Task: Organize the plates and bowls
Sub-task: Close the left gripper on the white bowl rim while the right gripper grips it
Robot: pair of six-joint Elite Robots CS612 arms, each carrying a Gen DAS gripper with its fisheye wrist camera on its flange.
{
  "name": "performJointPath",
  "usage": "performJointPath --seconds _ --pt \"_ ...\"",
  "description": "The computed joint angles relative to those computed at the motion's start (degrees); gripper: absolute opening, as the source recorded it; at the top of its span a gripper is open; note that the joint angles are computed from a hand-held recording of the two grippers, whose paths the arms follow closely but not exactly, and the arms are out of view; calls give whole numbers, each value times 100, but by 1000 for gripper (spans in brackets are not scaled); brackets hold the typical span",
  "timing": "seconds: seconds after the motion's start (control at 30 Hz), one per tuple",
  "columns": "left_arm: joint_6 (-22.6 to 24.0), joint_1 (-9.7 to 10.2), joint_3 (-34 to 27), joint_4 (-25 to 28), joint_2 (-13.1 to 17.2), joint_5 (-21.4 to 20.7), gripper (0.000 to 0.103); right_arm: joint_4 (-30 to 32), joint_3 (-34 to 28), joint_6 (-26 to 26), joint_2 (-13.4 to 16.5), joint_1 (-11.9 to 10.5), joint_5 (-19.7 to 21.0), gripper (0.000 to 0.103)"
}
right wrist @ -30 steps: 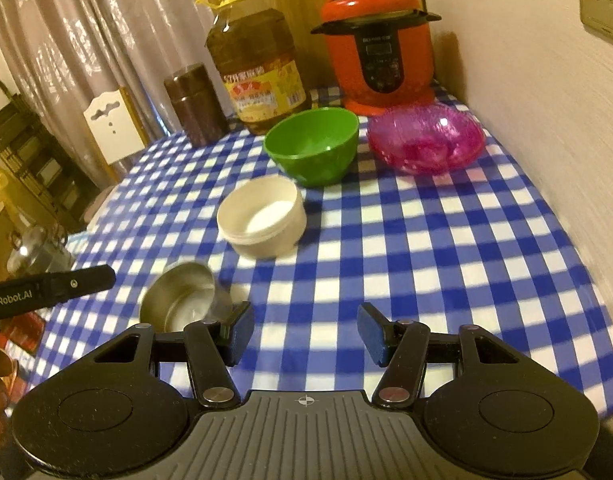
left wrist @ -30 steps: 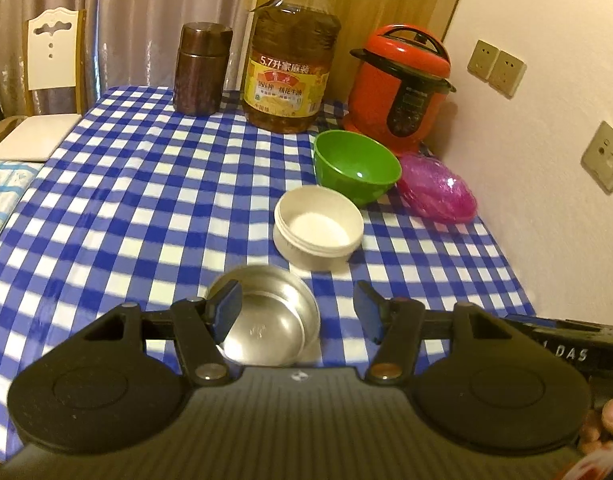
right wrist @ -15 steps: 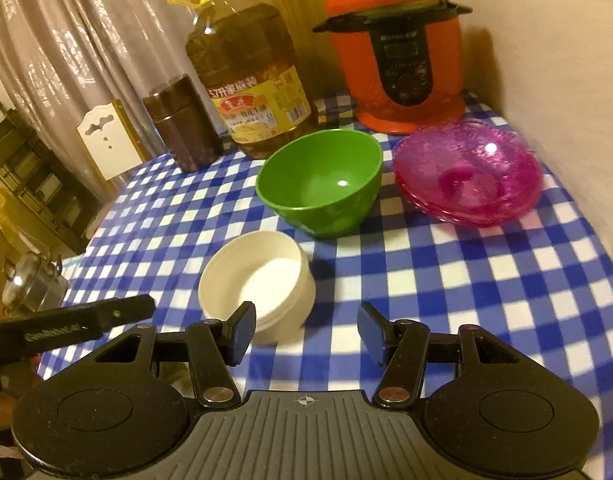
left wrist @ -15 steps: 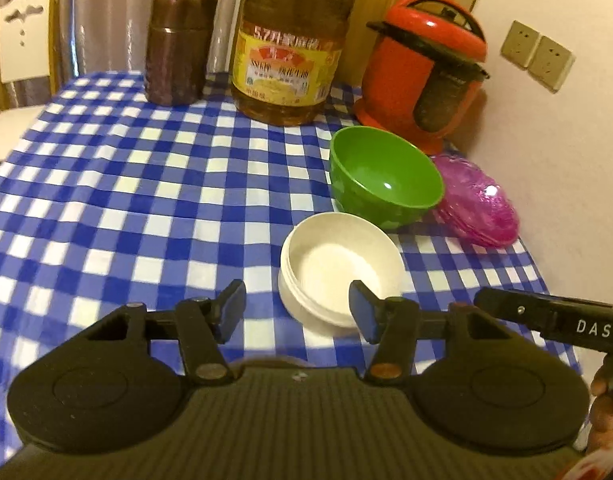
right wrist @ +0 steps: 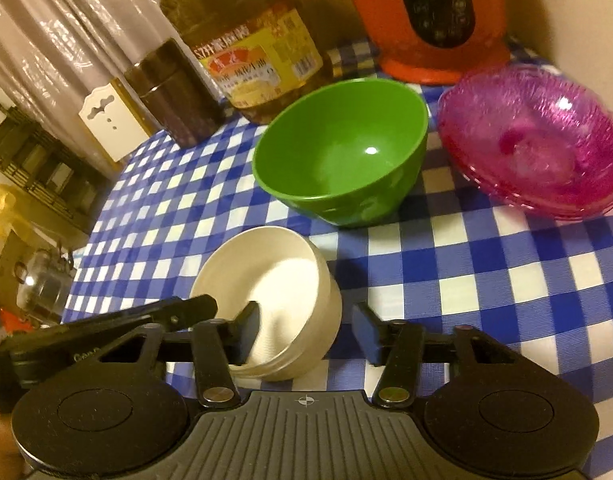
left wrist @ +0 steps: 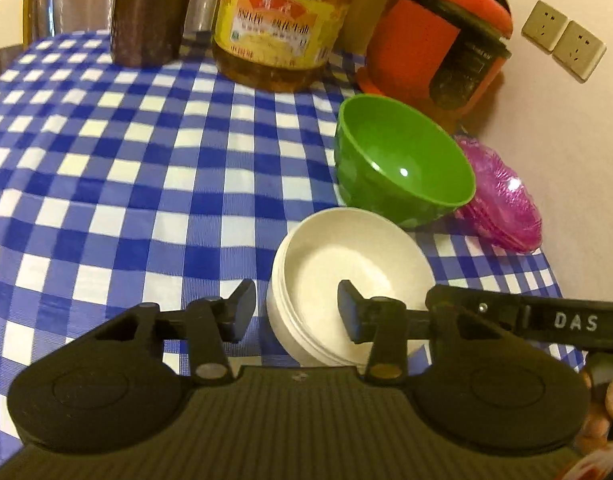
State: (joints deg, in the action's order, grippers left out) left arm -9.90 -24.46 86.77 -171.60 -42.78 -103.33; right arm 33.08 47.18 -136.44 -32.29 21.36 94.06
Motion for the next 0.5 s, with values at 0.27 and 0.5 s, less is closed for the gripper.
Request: performJointPath --seconds 0.27,0.5 --pt "-35 12 -131 125 94 -16 24 380 -339 -83 227 -42 -132 41" --pt "-22 17 -168 215 117 -8 14 460 -512 -104 339 -62 -193 23"
